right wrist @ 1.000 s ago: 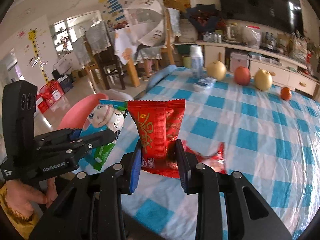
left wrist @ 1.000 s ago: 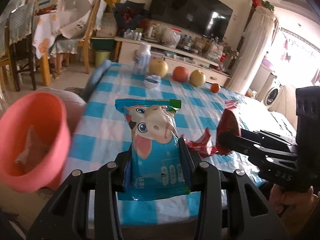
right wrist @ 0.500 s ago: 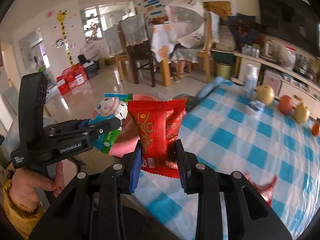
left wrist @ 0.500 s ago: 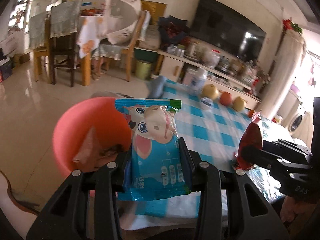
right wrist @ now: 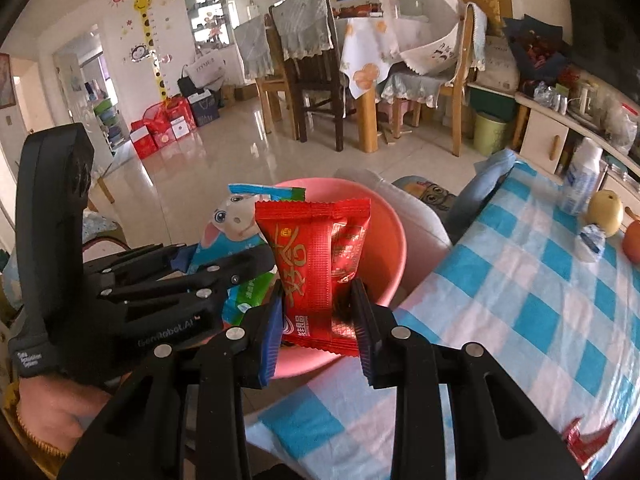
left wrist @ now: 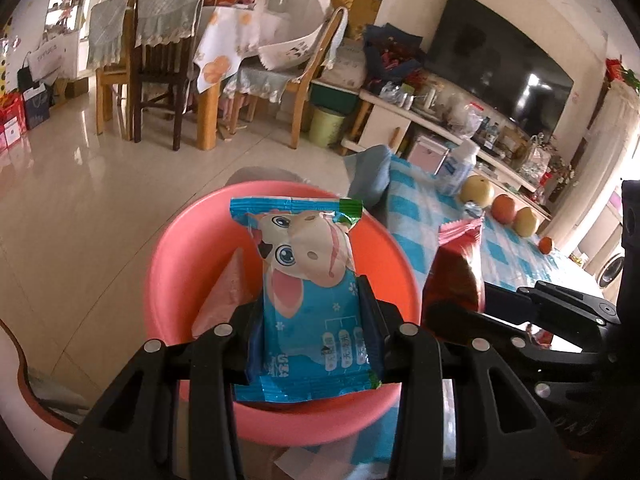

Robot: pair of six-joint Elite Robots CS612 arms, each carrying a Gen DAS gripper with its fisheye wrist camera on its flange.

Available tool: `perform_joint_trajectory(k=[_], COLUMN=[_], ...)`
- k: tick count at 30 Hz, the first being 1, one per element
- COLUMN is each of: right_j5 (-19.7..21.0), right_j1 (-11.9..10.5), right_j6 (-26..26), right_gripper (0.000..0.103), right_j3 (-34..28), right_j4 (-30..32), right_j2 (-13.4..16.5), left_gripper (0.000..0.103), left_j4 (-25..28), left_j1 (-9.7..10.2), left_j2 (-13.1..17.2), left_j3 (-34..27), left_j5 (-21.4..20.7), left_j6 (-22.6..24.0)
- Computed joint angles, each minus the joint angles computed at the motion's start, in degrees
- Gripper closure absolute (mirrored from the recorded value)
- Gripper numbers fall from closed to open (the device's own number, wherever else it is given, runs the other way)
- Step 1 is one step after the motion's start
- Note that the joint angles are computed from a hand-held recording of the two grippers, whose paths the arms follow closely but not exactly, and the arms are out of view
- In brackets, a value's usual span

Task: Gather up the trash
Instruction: 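Carry both bags over the pink bucket and open both tools to drop them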

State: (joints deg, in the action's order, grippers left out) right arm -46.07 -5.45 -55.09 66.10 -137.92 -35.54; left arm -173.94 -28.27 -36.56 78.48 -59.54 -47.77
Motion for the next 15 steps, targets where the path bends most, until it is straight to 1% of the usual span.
perform_joint_trajectory(k=[5, 7, 8, 9, 10, 11, 12, 13, 15], right_j5=[-2.3, -2.7, -3.0, -3.1, -3.0, -2.6, -1.9, -1.3, 0.0], right_j1=[1.0, 1.2, 1.3, 1.2, 1.0, 0.8, 0.5, 0.2, -0.4], right_j6=[0.9, 0.7, 1.2, 2.1, 3.2, 4.1, 5.8, 7.0, 8.7], right_gripper=[0.068, 0.067, 0.064, 0.061, 0.051, 0.045, 0.031, 0.027, 0.026], right_j3=[-2.5, -3.9, -3.9, -3.9, -3.8, -3.7, -3.7, -3.7, -3.5], right_j4=[0.5, 2.8, 2.3, 1.2, 0.0, -0.8, -2.0, -2.7, -3.8], right_j2=[2.0, 2.8, 2.9, 3.1, 3.2, 3.3, 3.5, 3.6, 3.6], left_gripper=[0.061, 0.056, 0.044, 0.038, 0.037, 0.034, 0.026, 0.023, 0.020], left_j4=[-0.7, -0.2, 1.1, 1.6, 0.8, 0.0, -0.9, -0.9, -0.8], left_j1=[0.70, 0.98, 0.96, 0.91, 0.91, 0.95, 0.86, 0.79, 0.56], left_j2=[0.7, 0.9, 0.9, 0.8, 0.8, 0.8, 0.7, 0.6, 0.5], left_j3=[-0.5, -0.9, -1.1, -1.0, -0.9, -0.7, -0.2, 0.1, 0.5], left_j5=[-0.6, -0.7, 0.0, 0.6, 0.5, 0.4, 0.6, 1.1, 2.0], left_j6=[-0.8, -0.6, -1.2, -1.6, -1.3, -1.1, -1.2, -1.5, -2.0])
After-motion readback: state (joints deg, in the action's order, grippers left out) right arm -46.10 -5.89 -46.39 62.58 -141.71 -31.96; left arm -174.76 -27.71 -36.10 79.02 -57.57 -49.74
